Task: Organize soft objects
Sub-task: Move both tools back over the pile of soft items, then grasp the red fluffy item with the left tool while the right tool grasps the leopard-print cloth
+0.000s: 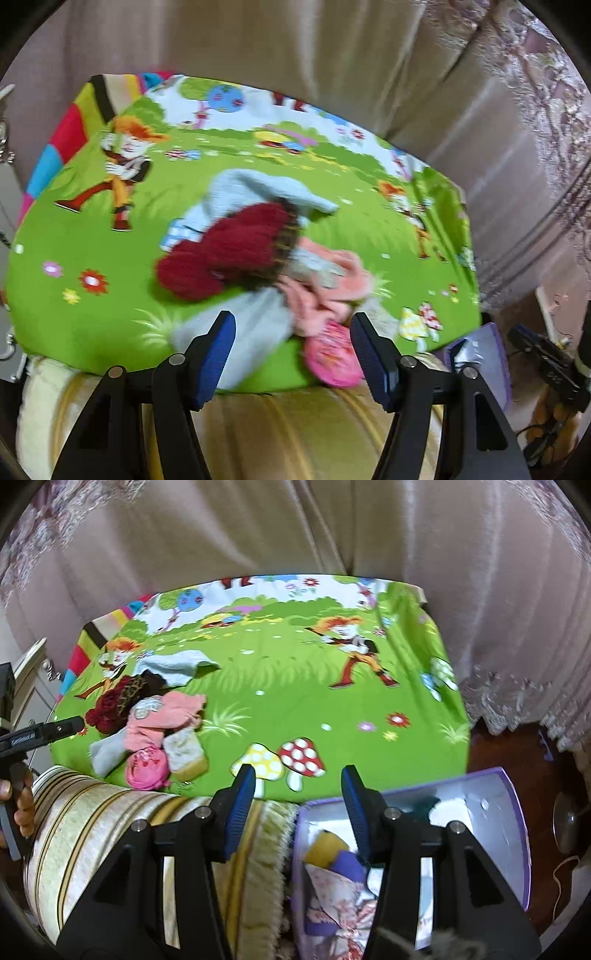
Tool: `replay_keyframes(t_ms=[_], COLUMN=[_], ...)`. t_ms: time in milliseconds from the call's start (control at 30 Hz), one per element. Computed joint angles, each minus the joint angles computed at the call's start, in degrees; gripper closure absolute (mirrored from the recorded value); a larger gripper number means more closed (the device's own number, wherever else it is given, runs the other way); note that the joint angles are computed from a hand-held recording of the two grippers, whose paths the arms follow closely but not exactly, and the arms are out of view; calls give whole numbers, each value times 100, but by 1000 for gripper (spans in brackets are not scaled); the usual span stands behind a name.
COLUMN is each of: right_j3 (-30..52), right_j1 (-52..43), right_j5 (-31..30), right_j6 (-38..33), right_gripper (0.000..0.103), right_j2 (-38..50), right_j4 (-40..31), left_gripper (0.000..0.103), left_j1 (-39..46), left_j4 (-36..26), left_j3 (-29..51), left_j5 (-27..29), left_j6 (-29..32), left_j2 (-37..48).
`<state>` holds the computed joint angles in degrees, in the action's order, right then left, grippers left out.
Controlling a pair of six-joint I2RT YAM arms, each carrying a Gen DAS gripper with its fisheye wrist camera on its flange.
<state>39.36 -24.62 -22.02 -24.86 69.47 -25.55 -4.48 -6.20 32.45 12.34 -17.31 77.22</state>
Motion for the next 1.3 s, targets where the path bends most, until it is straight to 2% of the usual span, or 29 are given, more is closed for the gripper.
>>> replay_keyframes(t_ms=[133, 400, 433, 467, 600, 767, 933, 1000, 1100, 1200, 1300], right_j3=[85, 303, 331, 371, 479, 632, 737, 767, 786, 800, 811], right_j1=[598, 1649, 1732, 1844, 2178, 2504, 2789, 2903, 3026, 3128, 3239], right_j5=[212, 534, 552, 581, 663, 739, 774, 780, 814, 828, 834], right_j6=[245, 648, 671, 715, 839, 932, 1028, 1058, 1074, 1126, 1164], right_gripper=[50, 50, 50, 50, 50, 50, 50, 50, 50, 50, 50], right_j2=[169, 605, 635, 688, 882, 1172, 1384, 1458, 1525, 1566, 1585], right_j4=[154, 452, 467, 502, 618, 746, 849, 886, 928, 951, 972], left_gripper=[38, 38, 38, 38, 38, 38, 38, 38, 38, 38, 38], left_j1=[439, 701, 749, 938, 1611, 1999, 2224, 2254, 2245, 2227, 2104], left_j4=[-57, -142, -178, -214, -145, 226, 670, 1073, 1939, 2352, 2402], left_j3=[102, 581, 617, 676, 763, 667, 744, 682, 491, 464, 590], left_j5=[106, -127, -91, 227, 1379, 1967, 2849, 3175, 3345, 3347, 3373], left_j6=[270, 682, 675, 558, -95, -908, -2181, -2857, -3871, -4662, -4973], left_j2=[278, 1080, 1133, 1250, 1673, 1775, 2300, 2549, 2761, 3020, 3251])
